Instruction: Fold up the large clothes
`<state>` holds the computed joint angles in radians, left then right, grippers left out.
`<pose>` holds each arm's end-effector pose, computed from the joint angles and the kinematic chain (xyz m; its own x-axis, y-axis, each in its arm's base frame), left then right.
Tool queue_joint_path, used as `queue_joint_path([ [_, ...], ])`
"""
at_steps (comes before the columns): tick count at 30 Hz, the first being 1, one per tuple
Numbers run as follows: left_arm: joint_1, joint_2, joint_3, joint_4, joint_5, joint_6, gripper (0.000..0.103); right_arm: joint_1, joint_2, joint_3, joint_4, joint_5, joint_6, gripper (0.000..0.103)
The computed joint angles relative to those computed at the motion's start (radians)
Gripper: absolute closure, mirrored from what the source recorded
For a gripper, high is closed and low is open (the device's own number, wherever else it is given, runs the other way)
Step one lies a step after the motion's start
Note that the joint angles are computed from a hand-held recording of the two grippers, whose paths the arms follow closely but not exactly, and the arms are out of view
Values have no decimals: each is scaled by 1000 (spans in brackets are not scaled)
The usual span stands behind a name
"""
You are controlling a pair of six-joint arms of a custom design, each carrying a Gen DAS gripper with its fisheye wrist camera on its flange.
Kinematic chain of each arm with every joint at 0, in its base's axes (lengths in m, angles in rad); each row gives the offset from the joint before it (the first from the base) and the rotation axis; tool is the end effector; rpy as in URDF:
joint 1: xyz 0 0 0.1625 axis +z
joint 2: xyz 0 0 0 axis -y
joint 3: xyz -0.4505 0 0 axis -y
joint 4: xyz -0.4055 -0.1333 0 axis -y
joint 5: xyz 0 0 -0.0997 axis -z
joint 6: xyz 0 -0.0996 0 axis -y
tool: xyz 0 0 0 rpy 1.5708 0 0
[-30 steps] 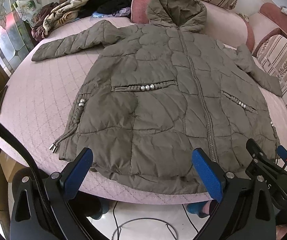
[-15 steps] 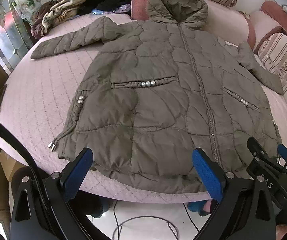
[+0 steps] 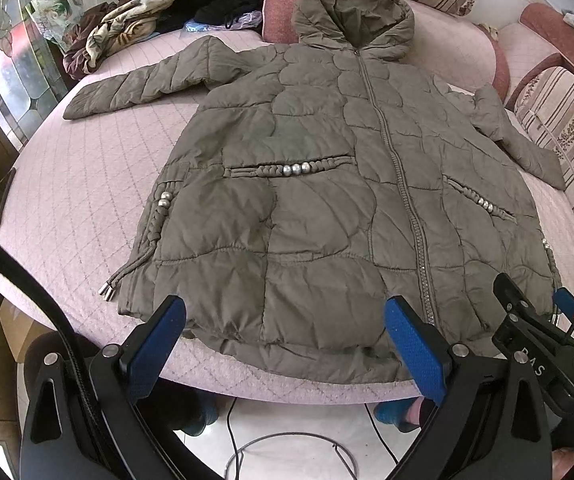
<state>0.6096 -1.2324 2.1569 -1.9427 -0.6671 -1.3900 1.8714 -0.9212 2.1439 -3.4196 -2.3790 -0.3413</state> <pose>-0.2448 -0.4290 0.1589 -0.6894 -0.3457 -0.6366 0.1096 0.8189 -0.5634 0.2160 -0.4899 0.1427 -0.6597 -0.0704 0.7482 -0.4889 0.7963 -0.3561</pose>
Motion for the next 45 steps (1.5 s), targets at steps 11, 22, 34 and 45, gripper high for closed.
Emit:
queue_joint_path([
  [11,-16,-1,-13,85,8,-54,4,4,-17,17,-21,1,-5,1],
  [22,16,-76,-24,285,57,-200,4,3,-26,27,-33,-8,-9,1],
  [34,118,-228,-42,565,110,-406,11,24,21,-5,-31,-31,-55,1],
  [45,375,-297,-113,398,157,-175,53,32,74,-61,-18,-40,-76,1],
])
